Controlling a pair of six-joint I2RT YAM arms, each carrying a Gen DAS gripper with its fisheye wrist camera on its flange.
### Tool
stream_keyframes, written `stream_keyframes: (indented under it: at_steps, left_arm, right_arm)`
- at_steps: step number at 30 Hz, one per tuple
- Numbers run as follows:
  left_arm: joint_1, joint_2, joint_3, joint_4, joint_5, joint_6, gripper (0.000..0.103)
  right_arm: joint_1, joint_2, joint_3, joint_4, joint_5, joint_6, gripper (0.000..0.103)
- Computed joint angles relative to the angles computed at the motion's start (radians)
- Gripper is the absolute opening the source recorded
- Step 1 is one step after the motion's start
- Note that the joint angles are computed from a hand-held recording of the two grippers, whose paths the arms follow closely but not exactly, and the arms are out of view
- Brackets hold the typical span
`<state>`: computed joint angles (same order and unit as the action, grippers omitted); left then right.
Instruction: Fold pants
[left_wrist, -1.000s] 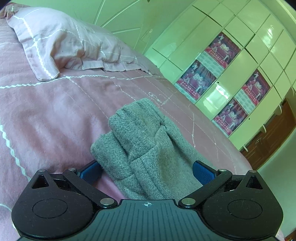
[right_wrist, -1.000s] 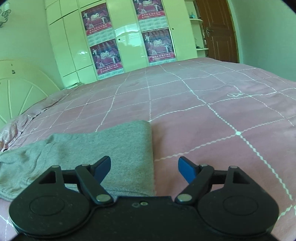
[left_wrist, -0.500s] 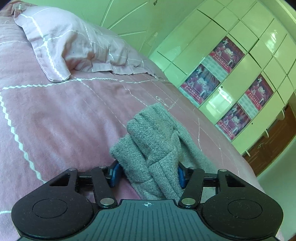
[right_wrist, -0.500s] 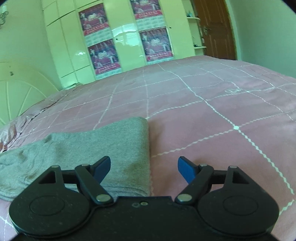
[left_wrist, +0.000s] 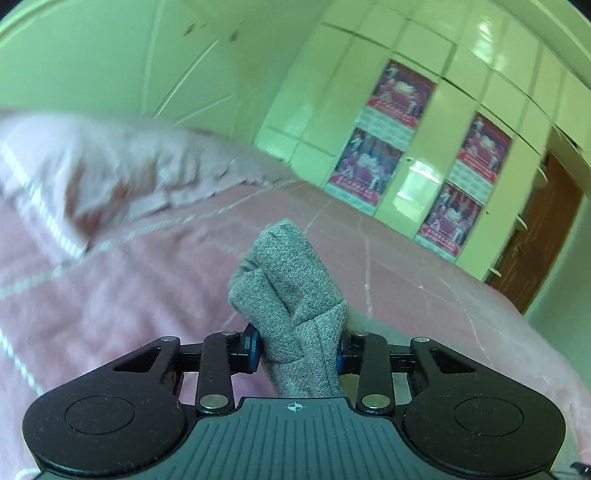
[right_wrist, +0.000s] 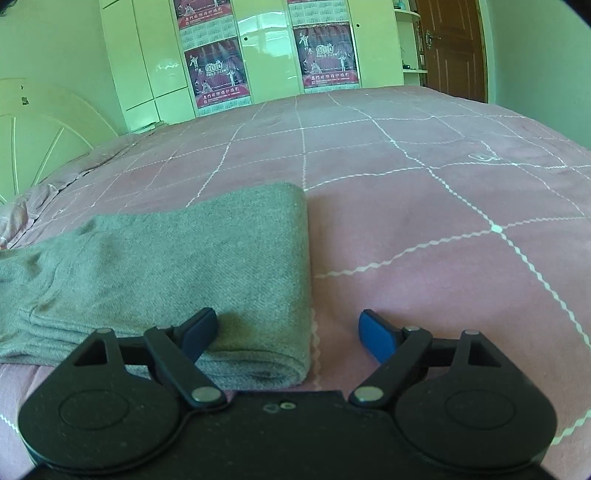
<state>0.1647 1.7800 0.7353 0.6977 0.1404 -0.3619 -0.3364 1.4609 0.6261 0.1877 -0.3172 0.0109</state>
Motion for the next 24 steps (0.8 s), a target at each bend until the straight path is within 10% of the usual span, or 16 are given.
stream_keyframes:
  at_steps: [7, 13, 17, 19, 24]
  left_arm:
    - [-0.243, -0.184, 0.140, -0.210, -0.129, 0.225, 0.035]
    - [-0.555, -0.060, 0.413, -0.379, -0.246, 0.340, 0.035]
    - [-0.740, 0.111, 0.602, -0.496, -0.327, 0.300, 0.039]
    - [-0.824, 0.220, 0.738, -0.676, -0.401, 0.246, 0.062]
    - [-0.913, 0.155, 0.601, -0.652, -0.460, 0.149, 0.068]
  right_arm:
    - [-0.196, -0.026, -0.045, 0.138, -0.181, 0.251, 0.077]
    - [-0.310, -0.004, -0.044, 0.176, -0.283, 0.317, 0.077]
    - [-0.285, -0.050, -0.051, 0.183, -0.090, 0.198, 0.082]
    - [-0.243, -0.026, -0.020, 0.166, 0.051, 0.085, 0.093]
    - [-0.191, 0.090, 0.094, 0.006, 0.148, 0.017, 0.097]
